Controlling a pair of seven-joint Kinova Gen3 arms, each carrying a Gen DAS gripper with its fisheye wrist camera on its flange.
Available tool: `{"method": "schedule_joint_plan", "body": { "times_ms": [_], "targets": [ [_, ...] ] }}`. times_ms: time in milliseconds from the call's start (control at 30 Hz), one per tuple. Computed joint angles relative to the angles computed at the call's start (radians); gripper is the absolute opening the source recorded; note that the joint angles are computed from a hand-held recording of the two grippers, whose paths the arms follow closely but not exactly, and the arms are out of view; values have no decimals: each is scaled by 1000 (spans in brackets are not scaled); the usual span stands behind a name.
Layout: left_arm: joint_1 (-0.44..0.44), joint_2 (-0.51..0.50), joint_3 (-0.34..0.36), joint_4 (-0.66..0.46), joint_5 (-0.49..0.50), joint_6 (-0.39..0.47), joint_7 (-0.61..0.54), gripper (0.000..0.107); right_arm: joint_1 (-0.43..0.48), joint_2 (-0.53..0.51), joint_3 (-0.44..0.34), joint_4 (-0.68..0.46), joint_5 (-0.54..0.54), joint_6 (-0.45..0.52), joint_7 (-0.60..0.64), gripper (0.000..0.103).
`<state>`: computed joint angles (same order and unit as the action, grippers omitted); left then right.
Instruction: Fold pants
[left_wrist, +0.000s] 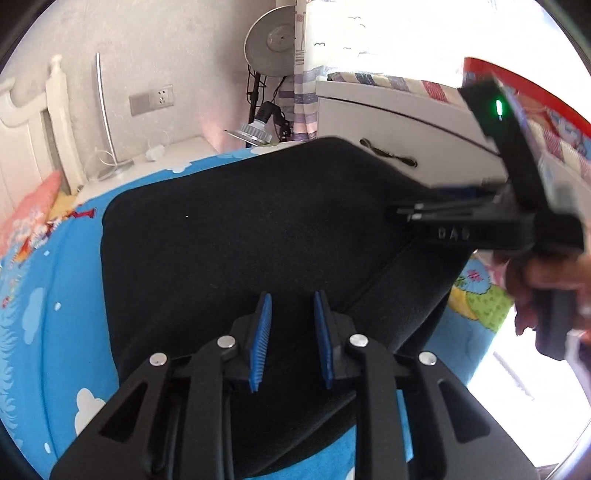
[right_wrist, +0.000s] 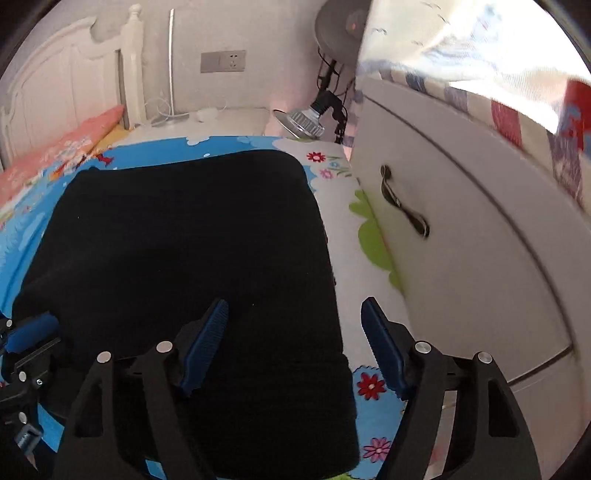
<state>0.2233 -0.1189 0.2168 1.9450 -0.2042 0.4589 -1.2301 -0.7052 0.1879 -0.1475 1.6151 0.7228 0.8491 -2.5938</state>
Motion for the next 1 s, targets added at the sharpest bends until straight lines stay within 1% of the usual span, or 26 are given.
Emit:
{"method": "schedule_joint_plan", "body": {
  "times_ms": [33,100,133,167,200,233,267,300,333,367,400,433,500,567,600,633,667,700,733,767,833,867,933,1000],
  "targets": [
    [13,-6,-34,-6,21,3,-21,24,21,-6,-2,21,-17,-41,-9,71],
    [17,2,-80,-39,48,11,-61,23,34,-14,12,51,-30,-95,-41,76],
    [26,17,-109,-72,80,29,-98,20,38,-15,13,62,-33,-115,-57,77],
    [19,45,-129,-117,121,59,-129,19,47,-19,16,80,-40,-148,-73,78],
    [-7,82,-138,-163,161,84,-170,19,49,-22,19,93,-33,-167,-91,78],
    [-35,129,-128,-210,202,108,-211,19,46,-23,21,101,-21,-177,-108,79],
    [-64,175,-116,-256,228,146,-251,19,43,-24,21,105,-12,-180,-120,79],
    [-79,221,-122,-302,238,187,-282,20,41,-24,21,111,-1,-186,-133,79],
    [-76,257,-139,-348,234,226,-296,20,41,-25,21,114,4,-190,-139,79],
    [-60,275,-167,-388,223,257,-294,18,38,-23,21,115,13,-190,-151,80],
    [-51,274,-178,-416,226,272,-284,15,36,-22,22,115,20,-187,-161,80],
    [-48,268,-170,-440,240,271,-287,15,32,-24,23,122,33,-191,-183,80],
    [-54,279,-110,-517,232,301,-341,16,27,-24,24,130,55,-195,-221,81],
    [-73,328,-21,-609,239,355,-421,16,5,-26,23,137,98,-169,-278,81],
    [-78,366,17,-655,267,379,-461,16,-7,-22,19,134,123,-147,-304,81],
    [-77,410,37,-702,297,404,-492,16,-15,-19,16,132,142,-130,-323,81],
    [-59,457,38,-748,311,418,-510,18,-30,-11,13,126,173,-100,-348,81],
    [-23,503,20,-794,308,434,-517,18,-44,-3,9,120,198,-70,-367,81],
    [22,549,-16,-841,290,447,-509,17,-53,1,5,116,213,-47,-379,81],
    [52,595,-33,-887,257,476,-484,17,-67,11,1,105,230,-11,-394,81],
    [70,674,-24,-979,204,551,-441,14,-92,28,0,93,262,44,-434,81],
    [76,698,-28,-1024,198,589,-431,14,-97,30,3,95,268,47,-450,81],
    [117,716,-82,-1072,208,637,-436,14,-79,20,-1,115,267,11,-482,81],
    [131,712,-114,-1064,229,636,-452,14,-62,10,-2,133,266,-27,-495,81]
  ]
}}
